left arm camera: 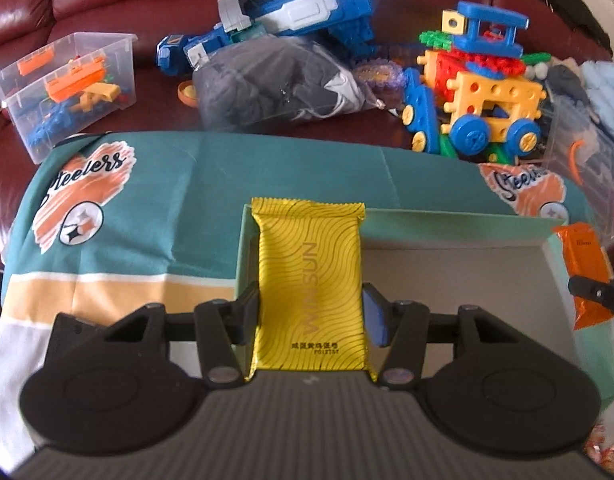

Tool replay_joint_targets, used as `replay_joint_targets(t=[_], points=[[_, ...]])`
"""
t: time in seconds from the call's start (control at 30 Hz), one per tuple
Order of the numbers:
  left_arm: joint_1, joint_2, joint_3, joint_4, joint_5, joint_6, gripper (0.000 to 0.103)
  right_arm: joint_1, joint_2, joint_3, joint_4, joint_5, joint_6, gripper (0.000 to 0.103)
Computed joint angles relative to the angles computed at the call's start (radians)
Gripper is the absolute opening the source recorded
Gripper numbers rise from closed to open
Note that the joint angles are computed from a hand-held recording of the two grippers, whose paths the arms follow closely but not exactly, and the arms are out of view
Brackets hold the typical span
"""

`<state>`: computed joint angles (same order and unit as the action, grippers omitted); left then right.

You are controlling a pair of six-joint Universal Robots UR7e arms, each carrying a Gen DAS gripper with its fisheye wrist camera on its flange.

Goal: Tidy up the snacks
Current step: 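Carry both bars into the teal box and open both tools, then grasp the red snack bag with the left tool while the right tool grasps the red foil packet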

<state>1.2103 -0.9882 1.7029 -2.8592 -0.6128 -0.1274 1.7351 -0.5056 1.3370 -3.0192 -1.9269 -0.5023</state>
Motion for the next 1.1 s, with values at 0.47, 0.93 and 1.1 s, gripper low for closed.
replay_joint_targets(t=[0.47,0.93,1.1], points=[[-0.05,-0.052,0.116,-0.104,0.019,-0.023,0.103,0.013,-0.043,0.072,-0.049,0.075,0.03,0.102],[-0.194,-0.269,0.423,0.094,0.037,-0.314,0.103,0.038,-0.264,0.445,-0.174,0.059,0.064,0.103],[-0.233,-0.337,0.522,0.196,0.014,-0.445,0.103,0.036,-0.316,0.569,-0.212,0.056,0.074,0.103]])
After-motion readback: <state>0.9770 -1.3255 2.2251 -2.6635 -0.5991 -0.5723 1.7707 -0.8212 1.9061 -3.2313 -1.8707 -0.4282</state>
